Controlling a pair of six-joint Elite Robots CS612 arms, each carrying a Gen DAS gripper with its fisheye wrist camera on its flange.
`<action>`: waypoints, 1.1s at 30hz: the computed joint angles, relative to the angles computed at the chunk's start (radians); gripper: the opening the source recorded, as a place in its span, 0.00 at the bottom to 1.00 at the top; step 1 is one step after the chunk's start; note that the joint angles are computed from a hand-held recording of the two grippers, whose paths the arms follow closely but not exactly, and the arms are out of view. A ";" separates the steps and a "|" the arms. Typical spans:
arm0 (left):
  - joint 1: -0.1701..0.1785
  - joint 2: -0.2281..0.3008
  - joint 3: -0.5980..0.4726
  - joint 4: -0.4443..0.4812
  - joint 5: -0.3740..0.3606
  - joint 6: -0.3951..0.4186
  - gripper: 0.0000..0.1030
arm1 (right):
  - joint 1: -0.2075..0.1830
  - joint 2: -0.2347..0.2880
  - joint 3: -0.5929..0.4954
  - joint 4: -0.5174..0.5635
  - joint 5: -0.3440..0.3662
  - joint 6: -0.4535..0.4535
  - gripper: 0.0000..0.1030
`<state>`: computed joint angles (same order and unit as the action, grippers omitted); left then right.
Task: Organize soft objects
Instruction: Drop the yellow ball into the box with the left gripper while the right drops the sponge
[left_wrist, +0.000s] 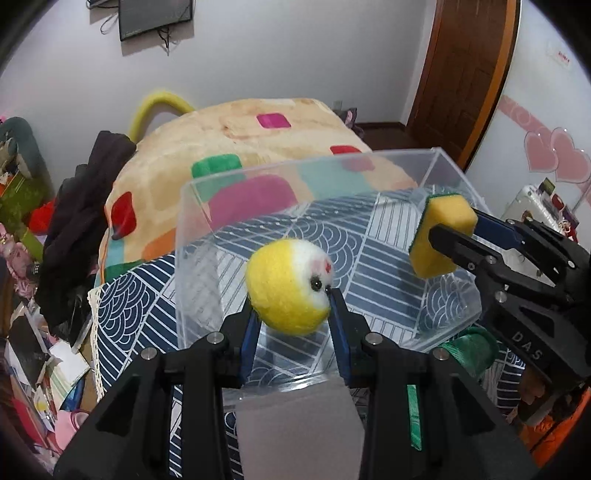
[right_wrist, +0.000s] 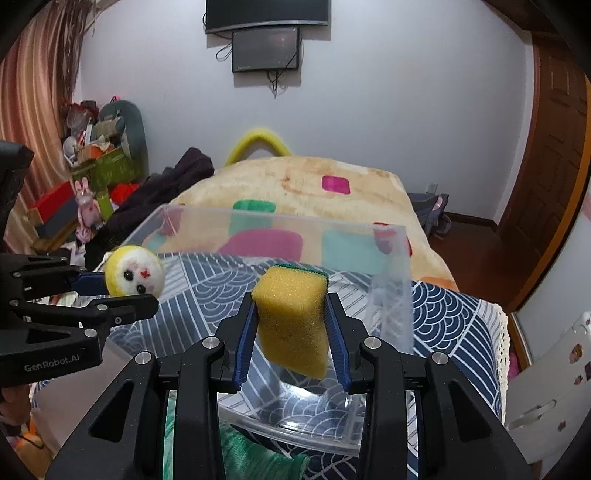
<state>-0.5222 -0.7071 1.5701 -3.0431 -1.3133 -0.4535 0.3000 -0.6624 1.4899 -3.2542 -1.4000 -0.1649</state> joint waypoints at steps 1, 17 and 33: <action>0.001 0.002 -0.004 0.013 -0.005 -0.003 0.34 | 0.000 -0.001 -0.001 0.010 0.001 -0.003 0.32; -0.018 -0.039 0.064 -0.088 0.058 -0.011 0.70 | -0.005 -0.035 0.046 -0.095 0.018 -0.008 0.62; -0.102 -0.104 0.222 -0.309 0.253 0.045 0.97 | -0.009 -0.076 0.160 -0.305 0.063 0.016 0.79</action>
